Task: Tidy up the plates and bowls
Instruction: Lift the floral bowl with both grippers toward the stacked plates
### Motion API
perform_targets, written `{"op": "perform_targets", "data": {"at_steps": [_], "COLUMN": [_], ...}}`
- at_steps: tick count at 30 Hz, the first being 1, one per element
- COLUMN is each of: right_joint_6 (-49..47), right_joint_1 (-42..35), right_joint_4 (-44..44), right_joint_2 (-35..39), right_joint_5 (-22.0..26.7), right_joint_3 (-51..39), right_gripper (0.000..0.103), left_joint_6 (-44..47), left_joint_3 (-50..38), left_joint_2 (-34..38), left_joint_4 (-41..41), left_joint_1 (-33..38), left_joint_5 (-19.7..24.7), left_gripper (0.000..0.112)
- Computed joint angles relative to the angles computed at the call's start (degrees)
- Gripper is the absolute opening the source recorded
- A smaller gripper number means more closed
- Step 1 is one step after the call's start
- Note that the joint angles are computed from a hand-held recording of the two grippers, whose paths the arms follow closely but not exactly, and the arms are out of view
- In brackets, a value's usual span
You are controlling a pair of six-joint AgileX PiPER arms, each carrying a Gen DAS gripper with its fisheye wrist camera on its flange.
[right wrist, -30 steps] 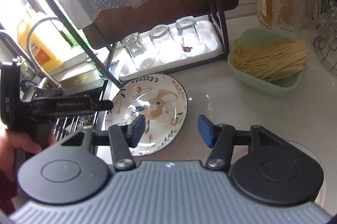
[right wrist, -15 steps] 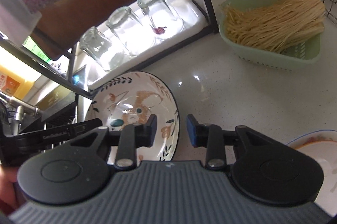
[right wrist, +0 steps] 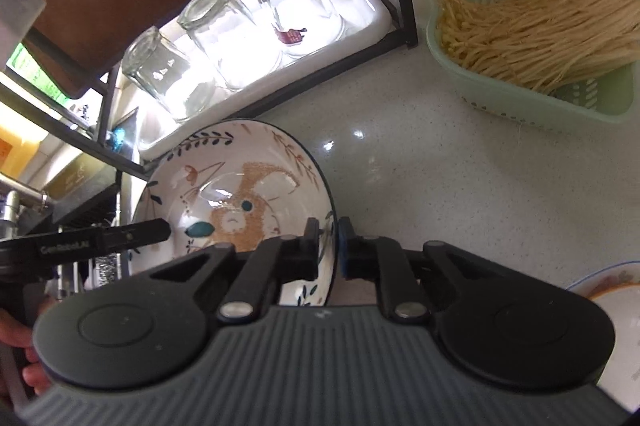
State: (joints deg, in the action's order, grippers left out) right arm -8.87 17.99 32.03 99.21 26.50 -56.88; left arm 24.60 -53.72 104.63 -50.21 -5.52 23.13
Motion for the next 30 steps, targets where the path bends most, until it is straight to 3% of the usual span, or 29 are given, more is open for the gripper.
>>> {"op": "perform_targets", "data": {"at_steps": [4,12,21,30], "right_joint_6": [-7.81,-12.12,-16.96,-28.01], "right_joint_1": [-3.08,-6.45,-14.43,-31.42], "right_joint_4": [8.04,9.24,11.34,17.05], "right_joint_2": [-1.94,-10.43,-23.22,-29.61], "right_joint_5": [2.76,6.07,11.22,22.06], "right_joint_3": [1.18,4.22,9.66,14.62], "right_gripper": [0.013,0.013,0.013,0.013], "left_joint_6": [-0.31,-7.58,-24.72,-40.11], "left_joint_3": [0.46,1.45,-1.50,-3.82], "left_joint_2": [-1.94,-8.26,-15.07,-15.35], "left_joint_4": [-0.09,0.04,11.51,19.47], "left_joint_1": [0.25,-0.05,-8.07,-18.64], "left_joint_5": [1.15,6.20,6.14,3.69], "left_gripper": [0.017,0.017,0.018,0.018]}}
